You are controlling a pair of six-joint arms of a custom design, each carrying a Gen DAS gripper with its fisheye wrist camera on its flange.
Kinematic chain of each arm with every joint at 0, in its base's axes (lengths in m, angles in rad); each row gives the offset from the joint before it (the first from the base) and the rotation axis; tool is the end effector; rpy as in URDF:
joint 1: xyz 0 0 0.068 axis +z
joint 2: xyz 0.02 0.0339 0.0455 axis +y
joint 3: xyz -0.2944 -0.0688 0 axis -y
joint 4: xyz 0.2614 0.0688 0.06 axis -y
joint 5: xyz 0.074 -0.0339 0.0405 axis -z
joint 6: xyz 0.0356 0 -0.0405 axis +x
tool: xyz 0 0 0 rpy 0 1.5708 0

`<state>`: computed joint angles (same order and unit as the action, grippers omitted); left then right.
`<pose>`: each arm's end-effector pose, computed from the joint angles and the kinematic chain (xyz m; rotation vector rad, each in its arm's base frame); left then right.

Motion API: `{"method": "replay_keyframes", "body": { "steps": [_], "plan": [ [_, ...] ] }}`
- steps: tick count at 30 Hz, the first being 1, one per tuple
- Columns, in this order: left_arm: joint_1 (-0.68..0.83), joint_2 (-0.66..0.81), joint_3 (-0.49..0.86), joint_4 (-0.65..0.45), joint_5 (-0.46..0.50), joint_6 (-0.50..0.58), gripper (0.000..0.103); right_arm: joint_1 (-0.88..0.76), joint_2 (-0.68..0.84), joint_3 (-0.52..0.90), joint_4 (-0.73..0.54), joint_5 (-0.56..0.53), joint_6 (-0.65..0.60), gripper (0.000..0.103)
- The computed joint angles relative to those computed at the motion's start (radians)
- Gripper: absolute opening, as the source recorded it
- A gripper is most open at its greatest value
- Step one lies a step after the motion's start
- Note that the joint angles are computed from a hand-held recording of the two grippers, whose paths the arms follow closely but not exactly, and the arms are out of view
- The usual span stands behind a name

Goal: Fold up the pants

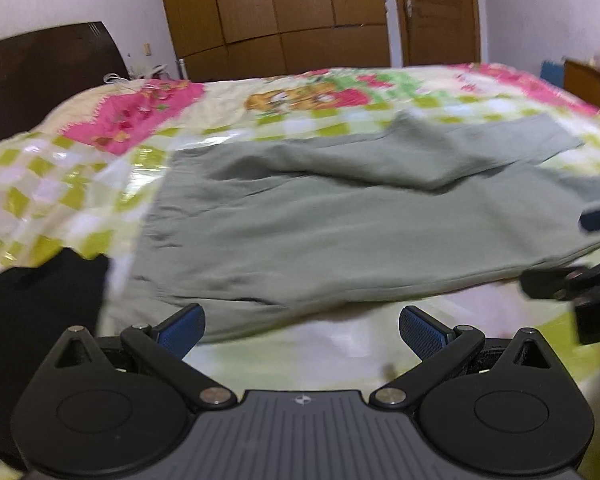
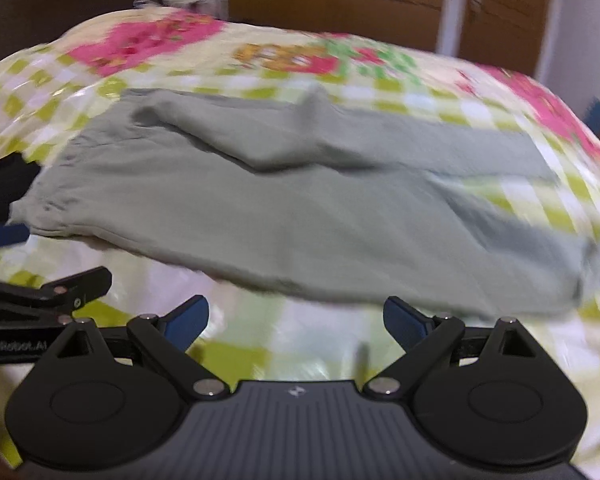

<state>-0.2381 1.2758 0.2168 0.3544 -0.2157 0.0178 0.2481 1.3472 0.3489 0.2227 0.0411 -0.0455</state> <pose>0.1938 -0.0392 0.1262 0.1759 2.2522 0.1281 0.2185 0.0538 0.1366 -0.3231 2.3238 0.0517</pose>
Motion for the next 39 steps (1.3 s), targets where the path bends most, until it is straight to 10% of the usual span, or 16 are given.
{"method": "replay_keyframes", "body": {
  "steps": [14,20,22,24,34,39],
  "plan": [
    [0.44,0.311,0.127,0.112,0.344,0.469,0.092,0.268,0.397,0.311,-0.014,-0.027,-0.222,0.067],
    [0.546,0.346,0.2,0.043,0.455,0.515,0.055,0.303,0.491,0.422,-0.055,-0.038,-0.256,0.034],
    [0.574,0.348,0.209,0.028,0.469,0.503,0.029,0.306,0.504,0.453,-0.081,-0.048,-0.237,0.022],
    [0.605,0.328,0.193,0.022,0.494,0.517,0.027,0.308,0.506,0.47,-0.1,-0.054,-0.217,0.009],
    [0.803,0.075,0.107,-0.262,0.572,0.649,0.026,0.382,0.334,0.358,-0.221,-0.2,-0.198,0.008],
    [0.814,-0.047,0.085,-0.35,0.579,0.628,0.027,0.418,0.338,0.327,-0.215,-0.221,-0.161,0.027]
  ]
}}
